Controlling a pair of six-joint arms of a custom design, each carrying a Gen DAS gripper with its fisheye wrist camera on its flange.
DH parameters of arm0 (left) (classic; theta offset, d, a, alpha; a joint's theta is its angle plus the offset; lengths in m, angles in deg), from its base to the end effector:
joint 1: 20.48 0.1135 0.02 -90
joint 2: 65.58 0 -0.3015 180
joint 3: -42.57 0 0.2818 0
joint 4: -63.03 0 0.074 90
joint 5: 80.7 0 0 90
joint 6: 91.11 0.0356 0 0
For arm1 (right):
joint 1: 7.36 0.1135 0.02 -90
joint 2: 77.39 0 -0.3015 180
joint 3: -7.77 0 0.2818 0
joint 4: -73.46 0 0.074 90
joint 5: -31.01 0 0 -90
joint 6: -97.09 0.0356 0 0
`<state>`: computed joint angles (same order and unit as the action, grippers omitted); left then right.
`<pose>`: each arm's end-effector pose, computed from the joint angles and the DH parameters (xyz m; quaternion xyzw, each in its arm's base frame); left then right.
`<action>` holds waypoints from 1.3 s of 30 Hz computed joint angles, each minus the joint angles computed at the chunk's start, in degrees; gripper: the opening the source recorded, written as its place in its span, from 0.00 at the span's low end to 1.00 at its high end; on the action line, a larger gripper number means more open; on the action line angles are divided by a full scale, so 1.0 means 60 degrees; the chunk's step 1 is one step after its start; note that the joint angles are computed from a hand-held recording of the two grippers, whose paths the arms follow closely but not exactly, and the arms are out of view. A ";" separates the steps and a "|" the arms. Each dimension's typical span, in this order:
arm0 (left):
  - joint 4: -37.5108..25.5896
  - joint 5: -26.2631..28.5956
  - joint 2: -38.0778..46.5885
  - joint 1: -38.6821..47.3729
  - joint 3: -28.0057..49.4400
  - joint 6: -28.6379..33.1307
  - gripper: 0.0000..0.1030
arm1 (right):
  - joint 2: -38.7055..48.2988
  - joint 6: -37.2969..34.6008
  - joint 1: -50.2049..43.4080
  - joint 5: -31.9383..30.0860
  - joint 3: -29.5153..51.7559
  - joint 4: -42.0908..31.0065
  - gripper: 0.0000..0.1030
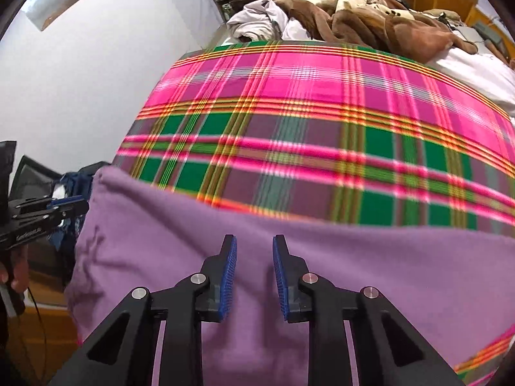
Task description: Fold clothes
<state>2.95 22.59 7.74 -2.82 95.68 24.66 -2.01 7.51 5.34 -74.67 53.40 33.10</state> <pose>0.2085 0.0578 0.1979 0.0798 0.9865 -0.0760 0.1208 0.2178 0.0589 0.1636 -0.1278 0.9677 0.1530 0.1546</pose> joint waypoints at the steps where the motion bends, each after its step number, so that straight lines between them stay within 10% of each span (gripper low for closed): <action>1: 0.0147 -0.0001 0.0223 -0.0135 0.0101 -0.0042 0.14 | 0.0288 0.0119 0.0106 0.0048 0.0076 0.0249 0.23; 18: 0.2057 0.0587 0.2618 -0.1933 0.0053 -0.0544 0.14 | 0.0783 -0.0397 0.1528 0.0691 -0.0626 0.0726 0.21; 31: 0.1861 0.1047 0.1690 0.0368 -0.0235 0.1435 0.14 | 0.2341 -0.4344 0.0249 0.0574 0.1025 0.0098 0.32; 39: 0.1907 0.0782 0.3500 0.2078 0.1412 0.2323 0.14 | 0.2651 -0.5254 0.0389 0.0777 0.0960 0.0199 0.34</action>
<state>14.39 27.28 28.74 9.65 104.16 38.60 13.89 -24.02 7.67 -70.01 59.16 34.29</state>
